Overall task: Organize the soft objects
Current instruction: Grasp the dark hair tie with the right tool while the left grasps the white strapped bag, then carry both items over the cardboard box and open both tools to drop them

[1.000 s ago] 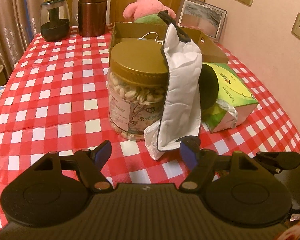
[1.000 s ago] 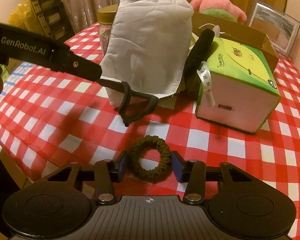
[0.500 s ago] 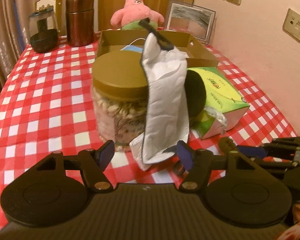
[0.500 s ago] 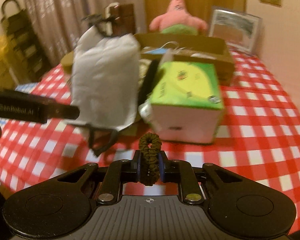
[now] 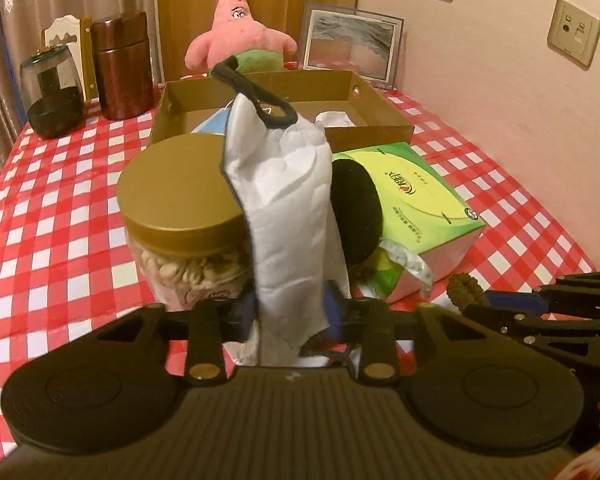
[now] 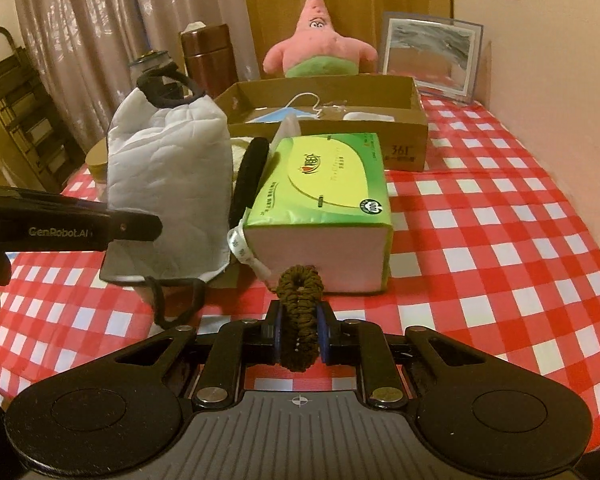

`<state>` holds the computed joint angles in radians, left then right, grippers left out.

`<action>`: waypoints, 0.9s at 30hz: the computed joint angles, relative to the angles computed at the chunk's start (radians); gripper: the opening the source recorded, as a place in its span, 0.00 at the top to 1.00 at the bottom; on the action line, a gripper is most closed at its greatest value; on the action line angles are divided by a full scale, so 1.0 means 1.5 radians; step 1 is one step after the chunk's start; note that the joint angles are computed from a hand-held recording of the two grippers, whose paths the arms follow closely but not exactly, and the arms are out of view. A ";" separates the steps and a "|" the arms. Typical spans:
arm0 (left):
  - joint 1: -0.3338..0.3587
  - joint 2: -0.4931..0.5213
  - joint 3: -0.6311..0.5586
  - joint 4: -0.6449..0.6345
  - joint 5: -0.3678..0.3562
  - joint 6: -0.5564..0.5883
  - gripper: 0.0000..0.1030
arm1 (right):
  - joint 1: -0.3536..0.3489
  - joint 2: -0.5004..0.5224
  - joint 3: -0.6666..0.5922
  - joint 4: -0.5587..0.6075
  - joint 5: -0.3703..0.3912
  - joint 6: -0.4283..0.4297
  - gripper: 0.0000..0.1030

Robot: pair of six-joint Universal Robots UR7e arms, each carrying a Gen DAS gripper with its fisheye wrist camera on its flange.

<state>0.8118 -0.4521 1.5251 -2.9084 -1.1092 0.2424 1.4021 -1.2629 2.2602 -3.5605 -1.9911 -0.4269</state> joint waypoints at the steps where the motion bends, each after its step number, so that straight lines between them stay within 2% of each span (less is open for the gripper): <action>1: -0.001 0.001 -0.001 0.000 0.001 0.003 0.84 | 0.000 0.000 0.000 -0.002 -0.001 0.000 0.83; 3: -0.004 0.000 -0.001 0.002 -0.003 0.002 0.92 | 0.000 -0.002 0.001 -0.005 -0.002 0.002 0.83; 6: -0.011 -0.006 0.006 -0.003 -0.006 0.003 0.96 | 0.001 -0.006 0.004 -0.010 -0.004 0.005 0.83; 14: -0.030 -0.033 0.031 -0.022 -0.015 0.003 0.97 | 0.010 -0.027 0.008 -0.018 -0.003 0.007 0.83; 27: -0.051 -0.067 0.027 -0.025 -0.021 0.009 0.97 | 0.028 -0.061 0.015 -0.031 0.007 0.000 0.83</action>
